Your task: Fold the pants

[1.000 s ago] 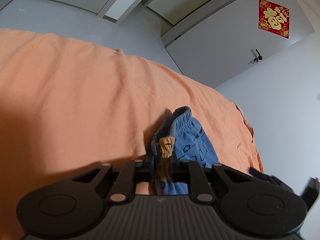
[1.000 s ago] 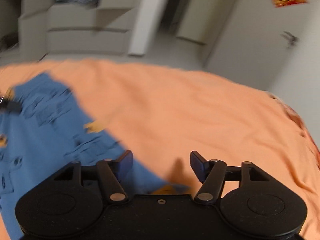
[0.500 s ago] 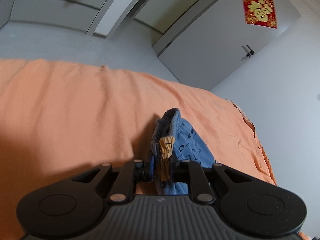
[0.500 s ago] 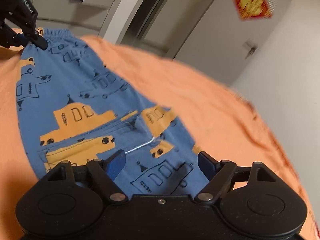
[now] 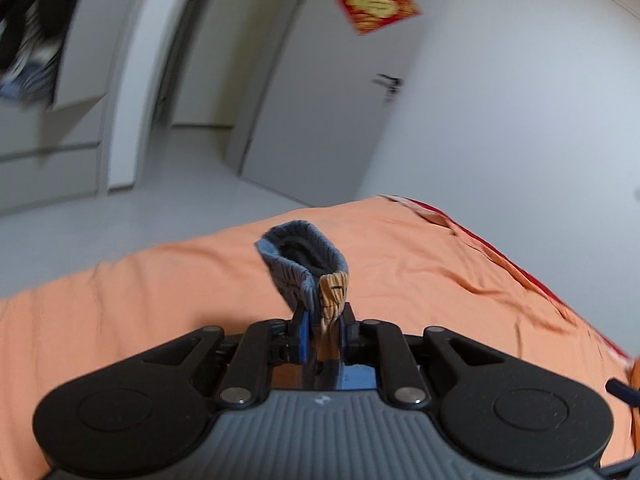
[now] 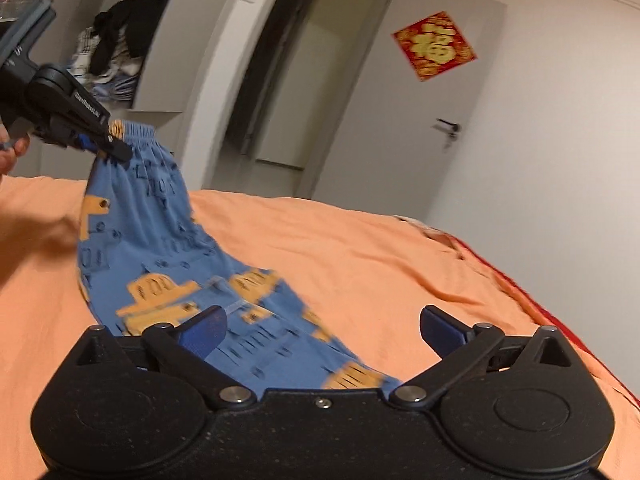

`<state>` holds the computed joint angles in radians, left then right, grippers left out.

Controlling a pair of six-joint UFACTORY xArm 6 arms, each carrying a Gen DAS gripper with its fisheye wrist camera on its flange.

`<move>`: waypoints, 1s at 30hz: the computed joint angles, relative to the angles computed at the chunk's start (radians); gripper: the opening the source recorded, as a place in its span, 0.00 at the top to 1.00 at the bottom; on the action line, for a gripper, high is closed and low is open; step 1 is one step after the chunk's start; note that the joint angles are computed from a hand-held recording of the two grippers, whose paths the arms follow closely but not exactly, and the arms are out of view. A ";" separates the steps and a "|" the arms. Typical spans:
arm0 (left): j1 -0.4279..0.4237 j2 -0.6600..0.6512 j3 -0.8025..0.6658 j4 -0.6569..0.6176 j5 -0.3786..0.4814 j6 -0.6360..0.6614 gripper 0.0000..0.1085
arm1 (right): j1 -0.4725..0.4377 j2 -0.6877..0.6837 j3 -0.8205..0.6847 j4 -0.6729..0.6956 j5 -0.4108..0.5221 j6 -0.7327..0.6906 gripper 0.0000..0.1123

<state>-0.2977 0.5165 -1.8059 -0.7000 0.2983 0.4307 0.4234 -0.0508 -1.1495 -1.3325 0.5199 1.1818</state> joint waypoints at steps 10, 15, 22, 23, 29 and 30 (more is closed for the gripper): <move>-0.216 -0.013 0.052 0.287 -0.026 0.096 0.85 | -0.027 -0.268 0.295 -0.056 0.207 0.349 0.09; -0.288 -0.003 0.086 0.478 -0.033 0.025 0.85 | -0.108 -0.322 0.359 -0.013 0.150 0.384 0.09; -0.356 0.006 0.125 0.610 -0.035 -0.020 0.85 | -0.189 -0.351 0.395 0.071 0.120 0.429 0.09; -0.363 0.013 0.124 0.614 -0.032 -0.015 0.85 | -0.196 -0.356 0.401 0.081 0.119 0.432 0.09; -0.383 0.042 0.120 0.622 0.012 0.029 0.61 | -0.214 -0.346 0.405 0.110 0.089 0.428 0.09; -0.379 0.029 0.134 0.554 0.023 0.069 0.44 | -0.215 -0.341 0.404 0.111 0.080 0.420 0.09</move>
<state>-0.6771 0.5453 -1.6720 -0.1465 0.3212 0.5000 0.2089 -0.3918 -0.7459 -1.2216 0.5995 1.6022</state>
